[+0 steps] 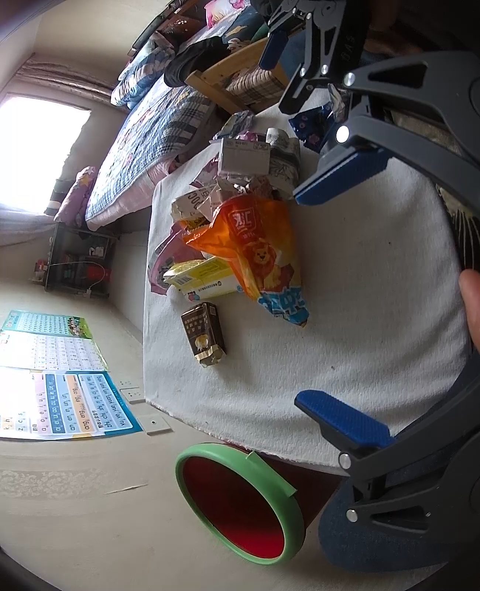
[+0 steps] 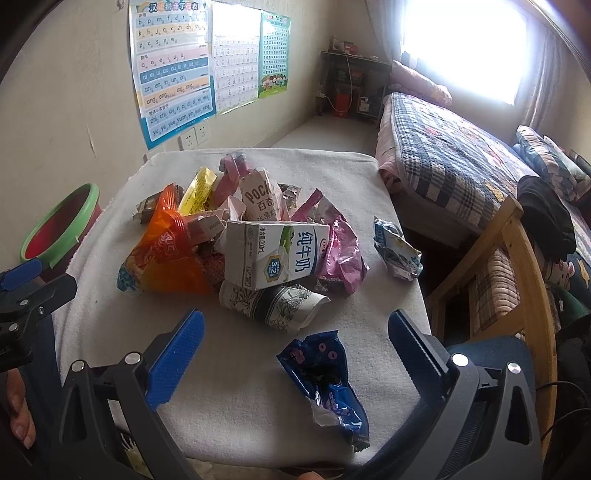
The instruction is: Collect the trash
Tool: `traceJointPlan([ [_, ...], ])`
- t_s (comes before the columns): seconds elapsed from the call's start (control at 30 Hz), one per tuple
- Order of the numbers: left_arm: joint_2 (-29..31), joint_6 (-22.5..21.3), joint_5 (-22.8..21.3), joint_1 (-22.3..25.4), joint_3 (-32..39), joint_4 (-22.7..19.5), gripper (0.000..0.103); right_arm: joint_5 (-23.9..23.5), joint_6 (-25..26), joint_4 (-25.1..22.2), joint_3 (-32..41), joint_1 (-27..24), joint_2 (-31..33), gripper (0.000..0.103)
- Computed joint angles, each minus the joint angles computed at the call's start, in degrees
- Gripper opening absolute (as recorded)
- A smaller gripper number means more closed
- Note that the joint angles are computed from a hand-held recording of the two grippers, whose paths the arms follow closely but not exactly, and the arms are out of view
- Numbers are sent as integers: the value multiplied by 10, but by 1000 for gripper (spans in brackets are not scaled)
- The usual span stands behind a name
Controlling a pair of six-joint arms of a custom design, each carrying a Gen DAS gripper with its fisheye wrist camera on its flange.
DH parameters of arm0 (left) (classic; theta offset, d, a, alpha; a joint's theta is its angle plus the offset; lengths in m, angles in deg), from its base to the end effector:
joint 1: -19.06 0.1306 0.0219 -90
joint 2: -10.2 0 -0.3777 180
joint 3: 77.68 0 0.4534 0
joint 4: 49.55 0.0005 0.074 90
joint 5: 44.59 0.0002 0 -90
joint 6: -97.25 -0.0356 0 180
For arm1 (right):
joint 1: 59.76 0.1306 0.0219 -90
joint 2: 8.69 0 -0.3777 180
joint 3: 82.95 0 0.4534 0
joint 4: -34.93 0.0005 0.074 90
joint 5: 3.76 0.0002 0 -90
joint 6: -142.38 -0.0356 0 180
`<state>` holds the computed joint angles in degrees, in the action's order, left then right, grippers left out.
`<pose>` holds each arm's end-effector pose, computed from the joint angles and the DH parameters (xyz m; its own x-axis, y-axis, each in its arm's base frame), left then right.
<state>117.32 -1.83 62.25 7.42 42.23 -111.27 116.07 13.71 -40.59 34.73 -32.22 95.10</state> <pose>0.6306 -0.1409 0.5103 -0.6693 0.2921 -0.6832 0.4913 0.8638 -0.1120 0.5420 0.2621 0.5139 -0.7288 0.2313 -0.6445 0.3380 0.9401 -0.0448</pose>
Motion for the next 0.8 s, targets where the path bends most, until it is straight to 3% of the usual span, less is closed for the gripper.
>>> traceJointPlan([
  [0.8,2,0,0,1,2,-4,98,-6,1,4,-8,-1,-4,96],
])
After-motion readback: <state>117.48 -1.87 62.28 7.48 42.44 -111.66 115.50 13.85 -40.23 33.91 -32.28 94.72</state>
